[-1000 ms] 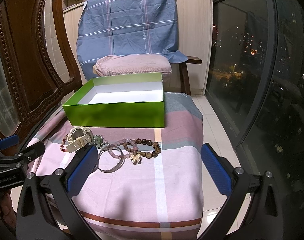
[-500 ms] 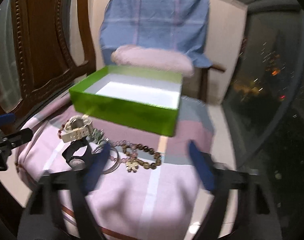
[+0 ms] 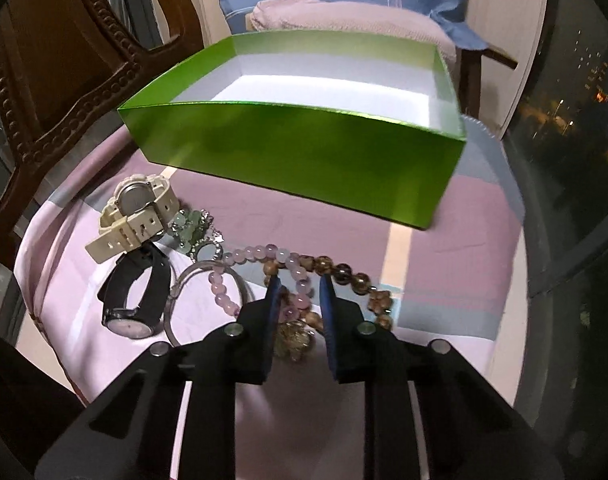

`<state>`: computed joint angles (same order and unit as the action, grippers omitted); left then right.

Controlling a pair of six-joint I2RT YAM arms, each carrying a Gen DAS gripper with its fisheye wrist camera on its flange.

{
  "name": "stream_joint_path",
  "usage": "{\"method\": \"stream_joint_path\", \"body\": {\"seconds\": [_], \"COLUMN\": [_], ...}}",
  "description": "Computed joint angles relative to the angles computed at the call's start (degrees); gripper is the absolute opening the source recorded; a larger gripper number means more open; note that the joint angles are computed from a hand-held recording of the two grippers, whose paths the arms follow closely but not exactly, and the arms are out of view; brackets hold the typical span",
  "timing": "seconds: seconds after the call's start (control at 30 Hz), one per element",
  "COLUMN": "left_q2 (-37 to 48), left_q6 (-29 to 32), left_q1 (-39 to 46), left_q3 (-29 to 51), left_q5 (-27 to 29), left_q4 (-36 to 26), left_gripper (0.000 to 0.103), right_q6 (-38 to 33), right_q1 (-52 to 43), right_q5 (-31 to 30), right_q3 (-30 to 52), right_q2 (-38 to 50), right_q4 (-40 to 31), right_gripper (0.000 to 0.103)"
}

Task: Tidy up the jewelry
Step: 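Grasp the pale pink bead bracelet with the right tool while the left tool reaches toward the red bead bracelet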

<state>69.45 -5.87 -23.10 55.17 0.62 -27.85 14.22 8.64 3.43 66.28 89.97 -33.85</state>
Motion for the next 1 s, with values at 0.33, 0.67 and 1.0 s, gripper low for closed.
{"method": "stream_joint_path", "body": {"seconds": [0.33,0.67,1.0], "left_q2": [1.9,8.5,16.7], "left_q6": [1.3,1.1,13.8], "left_q1": [-1.0,-0.9,-5.5], "left_q3": [0.3,1.2,4.0], "left_q5": [-0.4,-1.0,-13.9], "left_q4": [-0.8,1.4,6.7], "left_gripper": [0.099,0.099,0.08], "right_q6": [2.2,3.5,3.4], "right_q1": [-0.1,-1.6,-5.5], "right_q5": [-1.4,-3.8,-8.9], "right_q3": [-0.9,-8.6,-10.2], "right_q2": [-5.6,-23.4,-24.5], "right_q4": [2.7,5.9,5.7], "right_gripper": [0.008,0.008,0.008]}}
